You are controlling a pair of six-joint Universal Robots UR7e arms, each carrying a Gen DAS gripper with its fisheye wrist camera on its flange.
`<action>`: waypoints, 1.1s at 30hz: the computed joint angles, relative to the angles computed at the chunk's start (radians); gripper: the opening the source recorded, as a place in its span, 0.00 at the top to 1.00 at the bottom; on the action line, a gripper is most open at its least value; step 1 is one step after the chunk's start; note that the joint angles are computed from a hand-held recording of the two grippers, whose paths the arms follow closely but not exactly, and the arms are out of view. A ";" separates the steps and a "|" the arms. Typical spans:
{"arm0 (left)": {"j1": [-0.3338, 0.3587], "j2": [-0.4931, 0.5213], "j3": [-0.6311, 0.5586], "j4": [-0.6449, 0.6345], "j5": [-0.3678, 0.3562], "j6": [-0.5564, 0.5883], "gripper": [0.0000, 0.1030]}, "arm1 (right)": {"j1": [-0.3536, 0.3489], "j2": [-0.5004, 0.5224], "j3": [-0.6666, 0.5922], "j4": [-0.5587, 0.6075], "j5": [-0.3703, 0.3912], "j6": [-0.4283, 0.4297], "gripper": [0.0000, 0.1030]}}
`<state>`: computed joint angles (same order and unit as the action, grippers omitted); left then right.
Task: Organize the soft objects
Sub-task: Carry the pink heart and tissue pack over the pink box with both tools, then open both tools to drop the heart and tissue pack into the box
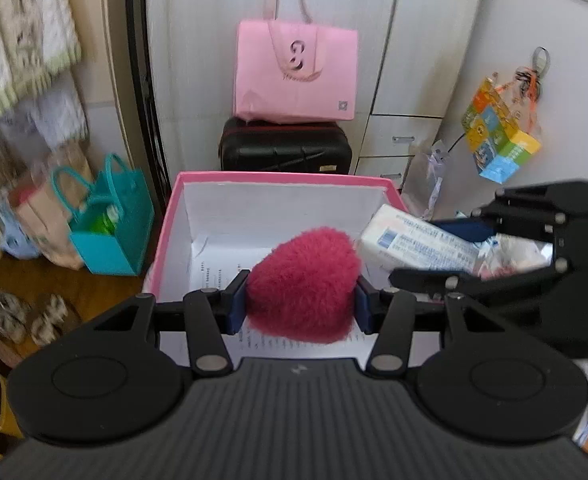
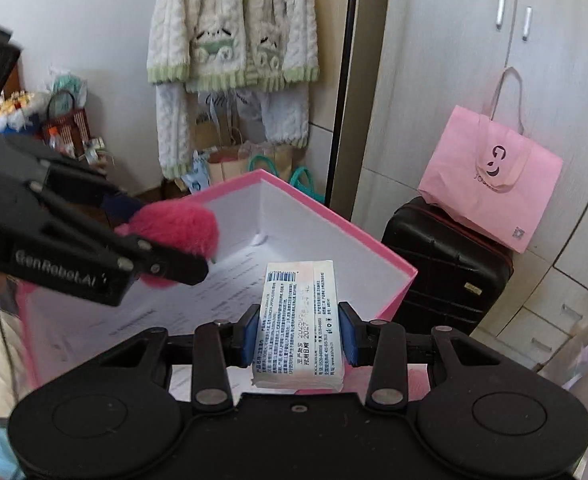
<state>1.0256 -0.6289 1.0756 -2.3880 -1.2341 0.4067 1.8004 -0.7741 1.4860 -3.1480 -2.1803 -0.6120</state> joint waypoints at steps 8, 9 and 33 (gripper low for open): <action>0.025 0.158 -0.230 0.159 0.031 -0.080 0.52 | -0.038 0.070 -0.171 0.248 0.016 -0.031 0.57; 0.025 0.169 -0.243 0.172 0.043 -0.088 0.52 | -0.039 0.084 -0.191 0.259 0.004 -0.052 0.57; -0.013 -0.035 0.035 0.029 0.052 0.038 0.33 | 0.038 -0.057 0.034 0.105 -0.006 -0.040 0.41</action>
<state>1.0128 -0.6639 1.1101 -2.3591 -1.1821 0.4445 1.8388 -0.8315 1.5200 -3.0430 -2.1867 -0.6524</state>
